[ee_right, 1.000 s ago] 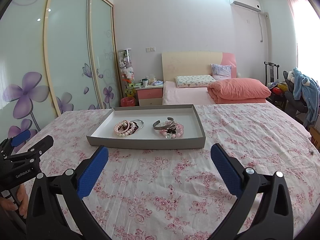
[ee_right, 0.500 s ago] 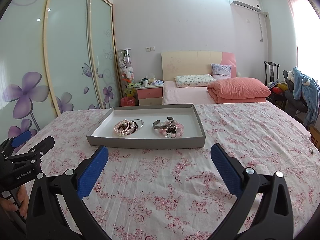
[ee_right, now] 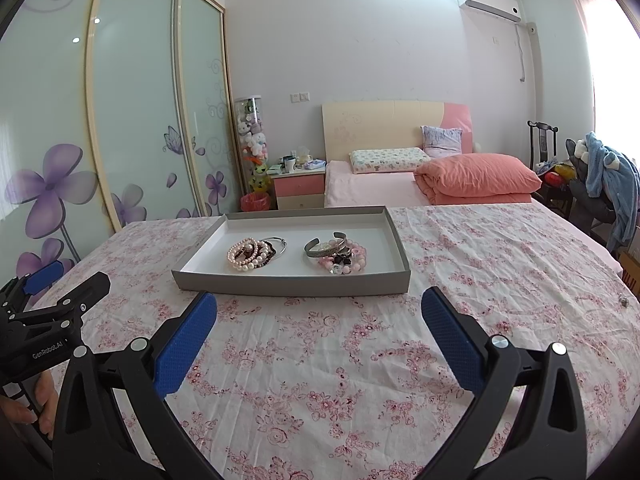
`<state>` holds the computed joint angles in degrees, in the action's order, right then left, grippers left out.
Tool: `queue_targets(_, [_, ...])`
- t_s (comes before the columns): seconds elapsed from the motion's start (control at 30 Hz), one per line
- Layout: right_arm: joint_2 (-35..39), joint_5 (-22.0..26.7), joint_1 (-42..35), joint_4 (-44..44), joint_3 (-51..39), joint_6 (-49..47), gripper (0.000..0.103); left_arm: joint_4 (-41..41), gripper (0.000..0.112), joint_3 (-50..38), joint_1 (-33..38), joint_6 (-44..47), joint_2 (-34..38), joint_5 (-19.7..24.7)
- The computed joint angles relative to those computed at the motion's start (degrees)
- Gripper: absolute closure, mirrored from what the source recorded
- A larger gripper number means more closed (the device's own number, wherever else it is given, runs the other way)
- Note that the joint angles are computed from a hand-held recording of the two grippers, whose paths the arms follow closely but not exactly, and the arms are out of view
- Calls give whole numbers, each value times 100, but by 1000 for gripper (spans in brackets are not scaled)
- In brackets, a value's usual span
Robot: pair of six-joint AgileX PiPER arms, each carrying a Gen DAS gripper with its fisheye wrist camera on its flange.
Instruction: Organize jewelry
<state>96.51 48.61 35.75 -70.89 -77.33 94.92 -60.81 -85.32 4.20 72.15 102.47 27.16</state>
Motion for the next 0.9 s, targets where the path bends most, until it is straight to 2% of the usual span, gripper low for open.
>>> queue_targets(0.9, [-6, -3, 27, -64, 101, 155, 2, 182, 13, -111, 0, -254, -1, 85])
